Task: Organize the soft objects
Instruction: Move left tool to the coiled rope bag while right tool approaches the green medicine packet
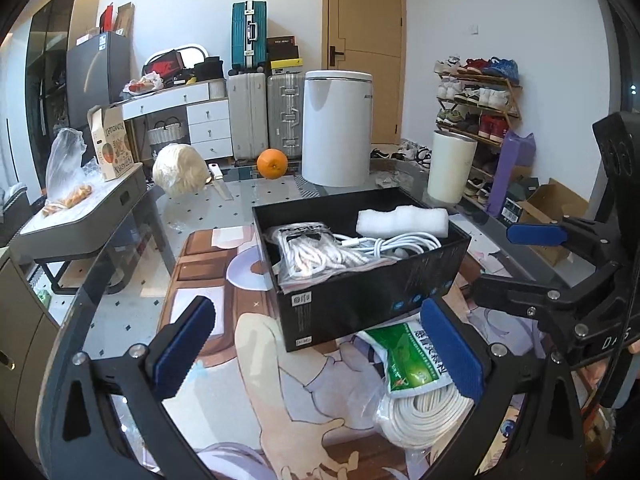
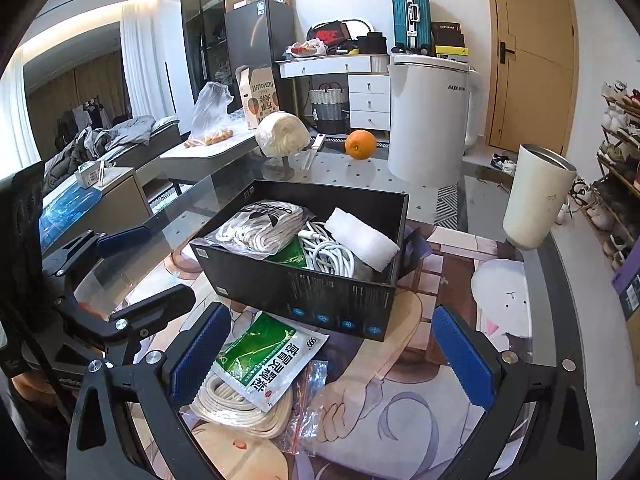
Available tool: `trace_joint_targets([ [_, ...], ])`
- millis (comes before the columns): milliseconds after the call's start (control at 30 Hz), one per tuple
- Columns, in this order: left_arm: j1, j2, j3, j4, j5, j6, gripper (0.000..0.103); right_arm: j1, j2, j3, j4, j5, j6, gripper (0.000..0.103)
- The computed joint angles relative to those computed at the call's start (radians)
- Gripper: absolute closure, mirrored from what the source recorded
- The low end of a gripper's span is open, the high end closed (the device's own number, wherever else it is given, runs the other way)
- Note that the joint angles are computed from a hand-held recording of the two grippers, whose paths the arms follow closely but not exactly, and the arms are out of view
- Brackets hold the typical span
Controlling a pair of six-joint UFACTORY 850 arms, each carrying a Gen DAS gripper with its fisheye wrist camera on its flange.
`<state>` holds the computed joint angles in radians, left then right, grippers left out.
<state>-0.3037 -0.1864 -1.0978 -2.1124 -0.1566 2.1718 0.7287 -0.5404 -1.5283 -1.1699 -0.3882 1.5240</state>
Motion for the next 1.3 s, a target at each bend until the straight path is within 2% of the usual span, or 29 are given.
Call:
trace_joint_targets([
  [233,0.012,0.013,0.019,0.004,-0.002,-0.011,0.000,0.000,0.008,0.008,0.007,-0.014,-0.005,0.001],
  [467,0.028,0.009,0.024,0.072,-0.001,-0.092,0.000,-0.009,0.021,0.028,0.045,-0.023,-0.020,0.001],
  [600,0.029,0.000,0.018,0.188,0.003,-0.211,0.000,-0.011,0.024,0.036,0.070,-0.024,-0.034,0.001],
  [1033,0.023,0.007,0.033,0.311,0.003,-0.301,0.000,-0.004,0.016,0.057,0.178,-0.011,-0.106,0.001],
  [1300,0.028,0.019,0.058,0.308,-0.008,-0.298,0.000,0.009,-0.017,0.038,0.246,-0.002,-0.160,0.001],
])
